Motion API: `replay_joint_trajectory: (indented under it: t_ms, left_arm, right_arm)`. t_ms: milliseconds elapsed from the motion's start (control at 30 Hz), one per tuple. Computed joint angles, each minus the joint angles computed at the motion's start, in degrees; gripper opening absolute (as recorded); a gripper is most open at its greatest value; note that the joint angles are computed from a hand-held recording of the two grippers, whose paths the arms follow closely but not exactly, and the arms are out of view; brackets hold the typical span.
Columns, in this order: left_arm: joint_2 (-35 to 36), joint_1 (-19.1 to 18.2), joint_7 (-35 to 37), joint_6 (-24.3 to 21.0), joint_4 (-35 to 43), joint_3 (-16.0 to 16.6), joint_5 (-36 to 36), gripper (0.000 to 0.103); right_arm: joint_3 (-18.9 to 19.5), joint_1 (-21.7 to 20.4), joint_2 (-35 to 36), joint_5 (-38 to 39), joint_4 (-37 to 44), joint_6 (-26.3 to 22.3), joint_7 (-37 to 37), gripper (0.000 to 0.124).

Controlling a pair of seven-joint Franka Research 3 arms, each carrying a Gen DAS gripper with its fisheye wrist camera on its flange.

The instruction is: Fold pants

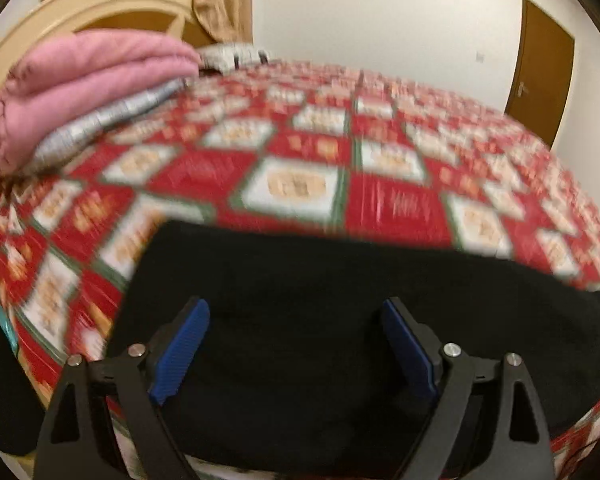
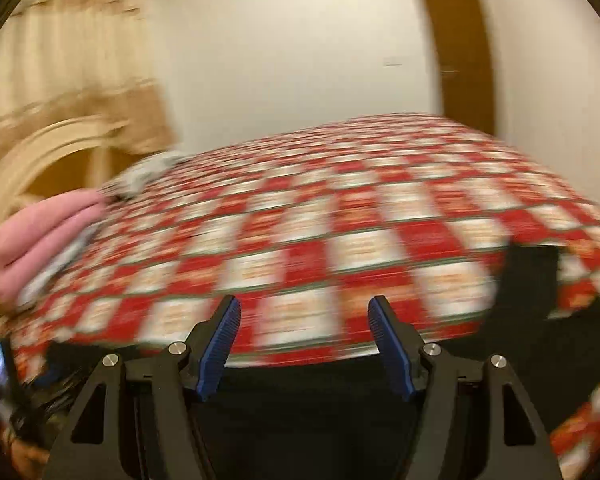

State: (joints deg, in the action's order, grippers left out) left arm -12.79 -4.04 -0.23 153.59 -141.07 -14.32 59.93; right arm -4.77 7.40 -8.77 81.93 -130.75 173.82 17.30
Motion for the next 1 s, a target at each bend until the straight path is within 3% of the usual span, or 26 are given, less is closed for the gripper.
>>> replay_joint_trajectory:
  t_ms: [67,100,200,267,367,500,600,700,767,800,833,933,1000]
  left_arm:
    - [0.4,-0.3,-4.5,-5.5,0.6,-3.0,5.8,0.094]
    - [0.5,-1.1,-4.1,-7.1,0.9,-3.0,5.5,0.094]
    - [0.2,-2.2,-3.8,-5.9,0.7,-1.2,3.6,0.097]
    - [0.5,-2.2,-4.6,-5.6,0.7,-1.1,4.3,0.100]
    - [1.4,-2.8,-4.7,-7.7,1.7,-1.3,3.8,0.100]
    - [2.2,-3.4,-4.1,-8.3,2.5,-0.7,2.9,0.101]
    - [2.2,-3.6,-3.4,-8.6,2.6,-0.5,2.0,0.101]
    - [2.3,-3.7,-3.6,-8.9,2.7,-0.5,2.0,0.102]
    - [2.4,-3.8,-3.4,-9.2,2.9,-0.4,1.5,0.102]
    - [2.4,-3.9,-3.1,-9.2,3.0,-0.3,1.2,0.102]
    - [2.4,-3.9,-3.0,-9.2,3.0,-0.3,1.1,0.102]
    - [2.5,-4.0,-2.6,-9.4,3.1,-0.2,0.5,0.102]
    - [2.5,-4.0,-2.3,-9.5,3.2,-0.2,0.1,0.102]
  right_arm:
    - [-1.4,-3.0,3.2,-7.7,2.0,1.0,6.6,0.069]
    - [-1.8,-4.8,5.2,-14.5,3.0,1.5,12.3,0.069]
    - [-3.8,-9.2,12.9,-38.0,8.3,0.2,34.7,0.069]
    - [-5.2,-10.6,17.6,-45.1,13.5,-4.5,42.1,0.069]
    - [-10.3,-7.4,24.2,-60.6,19.6,-8.2,57.5,0.069]
    - [-12.7,-6.3,31.9,-71.3,27.9,-14.9,66.0,0.069]
    - [-9.4,-10.0,32.2,-70.4,28.7,-16.4,66.8,0.073]
    - [-5.8,-14.1,32.2,-69.1,30.9,-21.2,65.0,0.070]
    - [-4.9,-15.9,31.4,-67.9,30.8,-22.7,64.9,0.046]
    - [-4.1,-17.0,30.8,-66.5,30.6,-23.1,64.1,0.024]
    - [-1.7,-20.1,29.8,-61.5,30.0,-24.0,60.4,0.010]
    - [3.3,-27.3,24.0,-43.5,24.0,-24.7,46.2,0.007]
    - [3.9,-29.8,19.2,-32.5,19.1,-25.2,36.9,0.007]
